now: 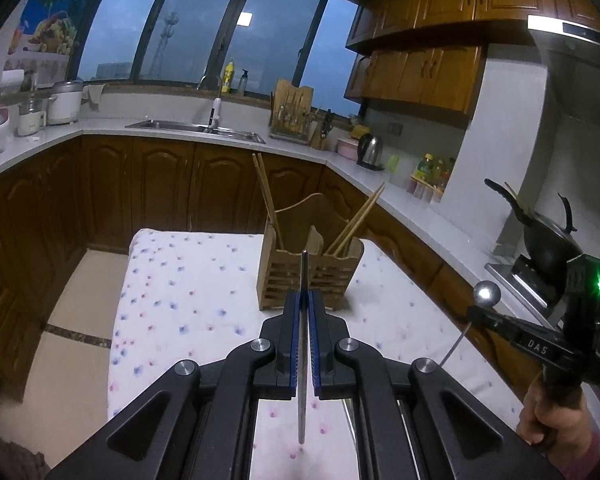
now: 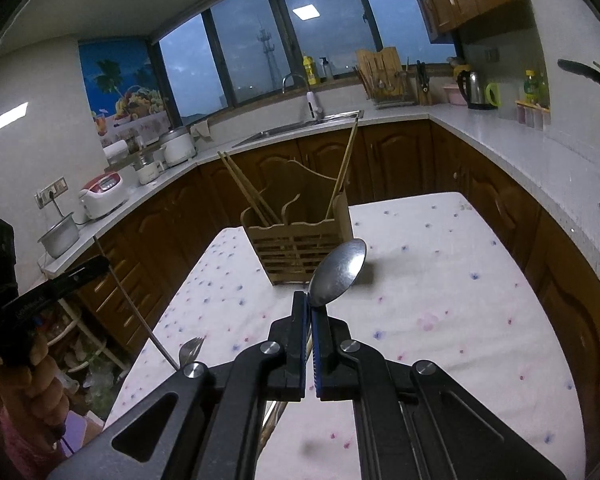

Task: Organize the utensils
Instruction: 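Lift the spoon and metal chopstick and carry them over the wooden holder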

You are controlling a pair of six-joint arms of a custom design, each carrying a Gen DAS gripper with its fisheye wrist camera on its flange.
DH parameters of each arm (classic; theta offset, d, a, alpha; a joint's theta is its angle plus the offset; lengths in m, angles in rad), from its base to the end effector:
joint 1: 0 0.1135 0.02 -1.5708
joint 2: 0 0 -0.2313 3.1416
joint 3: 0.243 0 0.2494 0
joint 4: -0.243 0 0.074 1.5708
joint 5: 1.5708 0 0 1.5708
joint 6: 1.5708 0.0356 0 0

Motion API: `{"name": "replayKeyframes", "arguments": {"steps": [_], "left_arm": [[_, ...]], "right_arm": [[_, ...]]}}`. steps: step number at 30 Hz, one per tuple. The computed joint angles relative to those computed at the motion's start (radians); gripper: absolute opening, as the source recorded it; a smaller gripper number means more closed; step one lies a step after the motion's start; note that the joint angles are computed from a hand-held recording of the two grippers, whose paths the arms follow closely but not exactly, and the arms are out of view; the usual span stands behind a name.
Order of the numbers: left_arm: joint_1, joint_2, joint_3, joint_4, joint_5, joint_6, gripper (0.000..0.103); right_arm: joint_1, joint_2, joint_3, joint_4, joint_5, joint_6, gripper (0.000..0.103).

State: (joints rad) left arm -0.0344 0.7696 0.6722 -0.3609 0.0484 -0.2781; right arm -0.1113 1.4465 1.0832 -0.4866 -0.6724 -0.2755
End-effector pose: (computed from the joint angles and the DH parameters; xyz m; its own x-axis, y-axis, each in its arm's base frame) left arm 0.1987 -0.0086 0.2622 -0.4465 -0.2590 -0.8565 -0.0466 0.9626 -0.2668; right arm 0.3067 -0.0120 0.2366 -0.6309 -0.1436 -0.7625 -0.5126 0.8148 0.2707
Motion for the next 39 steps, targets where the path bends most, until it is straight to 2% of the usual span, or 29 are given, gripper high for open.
{"name": "replayKeyframes", "arguments": {"steps": [18, 39], "left_arm": [[0.054, 0.139, 0.083, 0.123, 0.035, 0.053, 0.003], [0.095, 0.373, 0.166, 0.398, 0.040, 0.083, 0.003]], "right_arm": [[0.039, 0.106, 0.115, 0.075, 0.023, 0.066, 0.002], [0.122, 0.311, 0.392, 0.166, 0.107, 0.172, 0.002]]}}
